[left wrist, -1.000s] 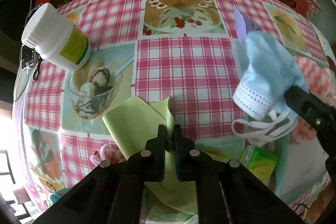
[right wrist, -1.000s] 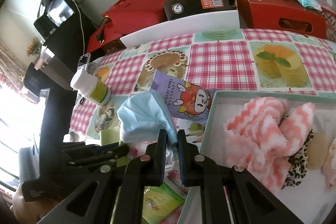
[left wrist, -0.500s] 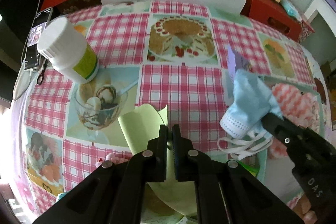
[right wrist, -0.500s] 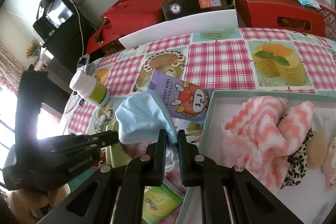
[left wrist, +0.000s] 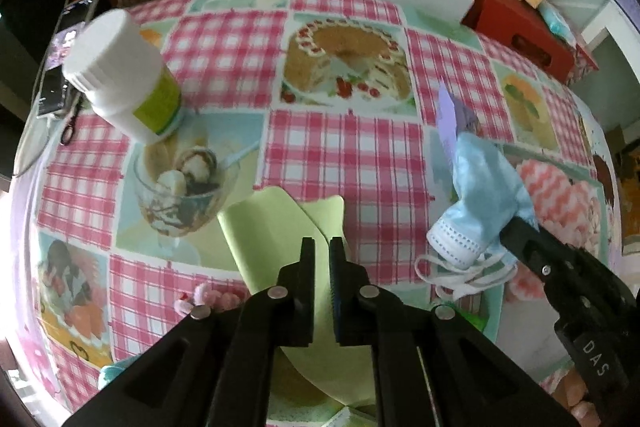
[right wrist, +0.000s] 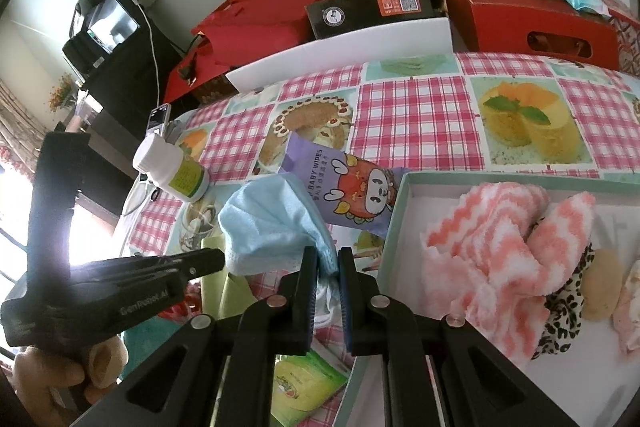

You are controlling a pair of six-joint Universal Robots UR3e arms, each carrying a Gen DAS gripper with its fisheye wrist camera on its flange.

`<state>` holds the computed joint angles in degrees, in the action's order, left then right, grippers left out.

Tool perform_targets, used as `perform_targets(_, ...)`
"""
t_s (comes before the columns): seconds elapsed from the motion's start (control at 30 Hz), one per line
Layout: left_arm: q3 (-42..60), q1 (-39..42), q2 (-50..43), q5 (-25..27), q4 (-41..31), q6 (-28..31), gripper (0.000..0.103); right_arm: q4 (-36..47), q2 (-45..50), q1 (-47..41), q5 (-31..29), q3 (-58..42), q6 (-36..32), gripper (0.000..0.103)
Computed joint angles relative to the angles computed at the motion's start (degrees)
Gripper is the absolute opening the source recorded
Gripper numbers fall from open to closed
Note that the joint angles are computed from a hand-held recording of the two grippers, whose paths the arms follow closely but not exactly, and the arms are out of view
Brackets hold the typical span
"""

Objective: Organize soft objects
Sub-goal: 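Lift the blue mask with the right tool while the left tool lifts the green cloth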

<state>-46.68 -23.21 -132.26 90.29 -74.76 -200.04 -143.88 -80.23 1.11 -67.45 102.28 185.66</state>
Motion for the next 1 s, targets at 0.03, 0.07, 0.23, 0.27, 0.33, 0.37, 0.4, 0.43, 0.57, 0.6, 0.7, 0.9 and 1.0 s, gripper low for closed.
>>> perform_targets(0.03, 1.44, -0.23, -0.87, 0.22, -1.56, 0.31, 0.020, 0.06, 0.05, -0.02, 0.01, 0.01, -0.01, 0.011)
perform_targets(0.07, 2.73, -0.48, -1.67, 0.54, -2.87, 0.52, 0.039, 0.07, -0.01, -0.10, 0.09, 0.12, -0.01, 0.011)
perform_targets(0.23, 5.76, -1.32, -4.06, 0.94, -6.16, 1.34, 0.054, -0.04, -0.25, -0.42, 0.43, 0.46, -0.13, 0.011)
perform_targets(0.27, 6.82, -1.53, -4.93, 0.70, -7.23, 1.78, 0.054, 0.03, -0.26, -0.46, 0.48, 0.44, -0.16, 0.011)
perform_targets(0.33, 9.16, -2.23, -6.76, 0.89, -9.32, 2.44, 0.056, 0.09, -0.39, -0.58, 0.60, 0.57, -0.25, 0.011)
perform_targets(0.37, 10.18, -2.71, -7.43, 1.46, -9.74, 2.88, 0.060, 0.07, -0.39, -0.63, 0.63, 0.59, -0.27, 0.011)
perform_targets(0.4, 10.77, -3.07, -7.86, 1.50, -9.94, 3.23, 0.062, 0.01, -0.44, -0.63, 0.65, 0.62, -0.20, 0.011)
perform_targets(0.43, 10.65, -3.30, -7.99, 1.46, -9.45, 3.33, 0.062, -0.06, -0.44, -0.66, 0.67, 0.64, -0.12, 0.011)
perform_targets(0.57, 10.03, -4.78, -8.43, 3.04, -7.26, 4.54, 0.060, -0.24, -0.54, -0.80, 0.77, 0.86, 0.03, 0.011)
perform_targets(0.6, 9.38, -5.40, -8.26, 3.54, -6.29, 4.90, 0.057, -0.30, -0.58, -0.84, 0.83, 0.92, 0.04, 0.011)
perform_targets(0.7, 9.81, -6.25, -8.77, 4.20, -4.86, 5.36, 0.035, -0.33, -0.60, -0.89, 0.90, 0.98, 0.03, 0.011)
perform_targets(0.9, 7.22, -5.14, -7.53, 5.15, -2.51, 2.83, 0.004, -0.26, -0.57, -0.94, 0.93, 0.97, -0.02, 0.011)
perform_targets(1.0, 6.21, -4.96, -6.99, 5.80, -1.57, 1.35, 0.004, -0.24, -0.53, -0.94, 0.93, 0.99, -0.02, 0.011)
